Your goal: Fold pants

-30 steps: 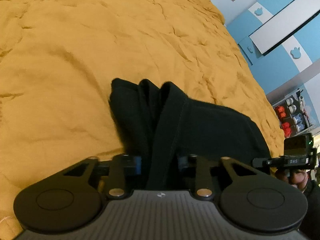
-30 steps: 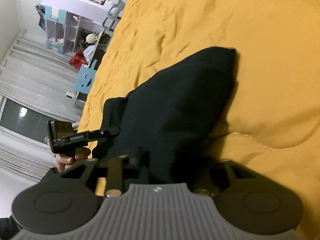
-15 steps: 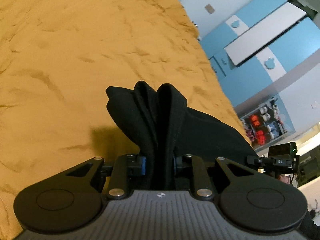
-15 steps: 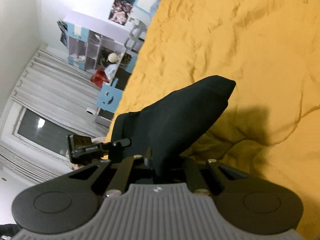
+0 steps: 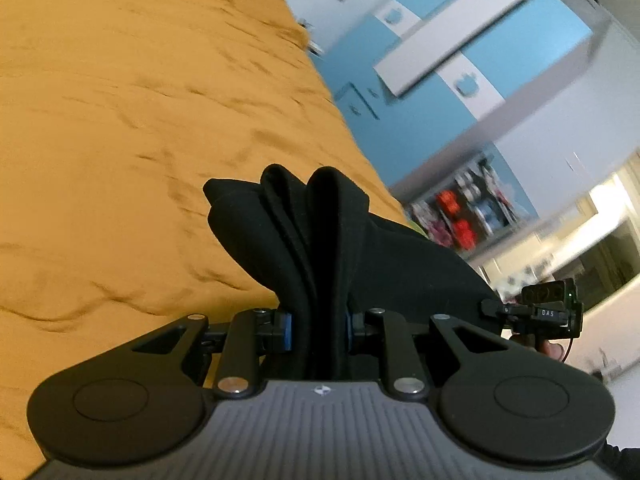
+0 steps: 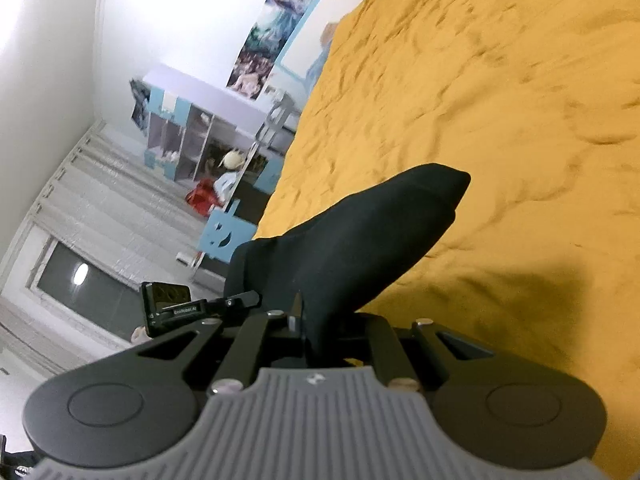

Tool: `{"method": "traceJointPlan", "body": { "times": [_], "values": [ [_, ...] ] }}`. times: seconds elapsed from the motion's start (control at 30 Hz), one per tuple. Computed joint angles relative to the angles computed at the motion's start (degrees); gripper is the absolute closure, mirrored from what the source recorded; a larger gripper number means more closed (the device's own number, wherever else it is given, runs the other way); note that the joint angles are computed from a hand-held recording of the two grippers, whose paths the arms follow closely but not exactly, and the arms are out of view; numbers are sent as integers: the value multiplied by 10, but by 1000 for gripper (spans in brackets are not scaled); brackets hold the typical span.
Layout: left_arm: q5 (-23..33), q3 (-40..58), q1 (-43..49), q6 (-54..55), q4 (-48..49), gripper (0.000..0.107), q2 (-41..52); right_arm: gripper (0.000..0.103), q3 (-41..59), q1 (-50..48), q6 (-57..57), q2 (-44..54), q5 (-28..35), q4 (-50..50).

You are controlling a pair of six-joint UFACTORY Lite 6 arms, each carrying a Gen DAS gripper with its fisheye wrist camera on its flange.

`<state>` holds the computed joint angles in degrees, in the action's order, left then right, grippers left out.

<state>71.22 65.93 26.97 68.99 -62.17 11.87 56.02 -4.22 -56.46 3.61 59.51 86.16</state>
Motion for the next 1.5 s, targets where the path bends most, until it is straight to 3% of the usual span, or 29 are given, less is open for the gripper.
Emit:
{"method": "traceJointPlan", "body": {
  "times": [0.13, 0.27, 0.37, 0.5, 0.8, 0.93, 1.0, 1.03, 1.1, 1.23, 1.37, 1.5],
  "values": [
    [-41, -53, -104, -5, -38, 83, -34, 99, -93, -152, 24, -127, 82, -94],
    [-102, -64, -225, -14, -92, 83, -14, 98, -111, -323, 20, -172, 179, -181],
    [-146, -36, -309, -29, -135, 83, 27, 98, -69, -441, -7, -142, 242, -236],
    [-185, 55, -390, -65, -169, 83, 106, 98, 35, -530, -37, -40, 280, -272],
    [-234, 319, -460, -204, -128, 82, 327, 98, 349, -525, 0, 257, 269, -284],
    [-271, 455, -491, -359, -2, 79, 441, 97, 387, -483, 11, 331, 198, -310],
    [-286, 467, -491, -386, 25, 71, 467, 88, 373, -465, 12, 341, 137, -333],
    [-288, 447, -484, -364, 5, 69, 462, 76, 367, -465, 11, 343, 115, -348],
    [-297, 391, -465, -318, -36, 65, 430, 67, 349, -480, -4, 334, 94, -364],
    [-367, 307, -464, -336, 47, 58, 331, 66, 313, -524, -54, 283, 75, -395],
    [-546, 173, -524, -463, 233, 64, 173, 68, 246, -539, -97, 174, 23, -403],
    [-594, 104, -603, -340, 131, 63, 85, 70, 145, -521, -161, 56, 42, -329]
  ]
}}
